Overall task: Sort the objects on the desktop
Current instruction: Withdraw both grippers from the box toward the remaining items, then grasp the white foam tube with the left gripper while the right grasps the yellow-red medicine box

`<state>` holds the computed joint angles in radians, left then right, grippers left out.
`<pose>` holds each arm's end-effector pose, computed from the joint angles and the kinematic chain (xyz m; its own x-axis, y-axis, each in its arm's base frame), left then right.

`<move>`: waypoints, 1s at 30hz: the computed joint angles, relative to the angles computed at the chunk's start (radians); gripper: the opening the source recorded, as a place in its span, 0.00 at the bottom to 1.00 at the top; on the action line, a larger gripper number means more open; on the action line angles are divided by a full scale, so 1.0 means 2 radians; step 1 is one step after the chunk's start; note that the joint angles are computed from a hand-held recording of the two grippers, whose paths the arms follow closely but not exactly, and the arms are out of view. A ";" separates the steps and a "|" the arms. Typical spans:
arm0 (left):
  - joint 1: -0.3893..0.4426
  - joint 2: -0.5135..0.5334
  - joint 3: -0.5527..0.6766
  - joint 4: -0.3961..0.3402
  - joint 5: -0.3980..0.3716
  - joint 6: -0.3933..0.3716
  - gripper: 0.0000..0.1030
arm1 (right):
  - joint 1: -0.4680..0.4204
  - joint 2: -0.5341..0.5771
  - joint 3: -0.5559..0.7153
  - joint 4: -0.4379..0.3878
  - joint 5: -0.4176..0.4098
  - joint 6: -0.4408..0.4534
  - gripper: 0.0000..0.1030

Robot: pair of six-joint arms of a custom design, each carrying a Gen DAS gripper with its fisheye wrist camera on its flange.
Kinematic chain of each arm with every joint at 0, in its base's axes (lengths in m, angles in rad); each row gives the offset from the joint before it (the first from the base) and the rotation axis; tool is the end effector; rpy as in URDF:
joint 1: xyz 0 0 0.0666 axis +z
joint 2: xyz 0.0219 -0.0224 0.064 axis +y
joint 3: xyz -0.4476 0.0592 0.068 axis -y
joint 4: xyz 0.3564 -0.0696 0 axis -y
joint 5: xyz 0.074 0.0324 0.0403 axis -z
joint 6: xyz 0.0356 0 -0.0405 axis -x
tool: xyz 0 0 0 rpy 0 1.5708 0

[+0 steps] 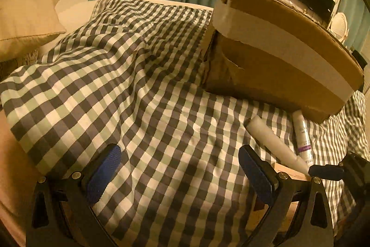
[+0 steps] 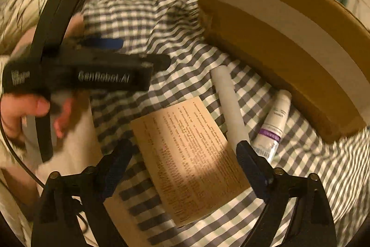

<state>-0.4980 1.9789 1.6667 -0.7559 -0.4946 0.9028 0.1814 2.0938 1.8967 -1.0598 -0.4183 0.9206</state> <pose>0.5804 -0.2968 0.3126 -0.6492 -0.4335 -0.6250 -0.4684 0.8752 -0.1206 0.6728 0.1377 0.3132 -0.3369 -0.8013 -0.4944 -0.9191 0.3938 -0.0119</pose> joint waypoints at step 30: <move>-0.036 0.026 0.044 0.022 0.011 -0.102 1.00 | -0.067 -0.034 -0.029 0.121 0.056 -0.363 0.45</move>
<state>-0.5693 2.0312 1.7550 -0.7128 -0.4730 0.6990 0.0465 2.0253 1.8386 -0.8177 -0.3058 0.1950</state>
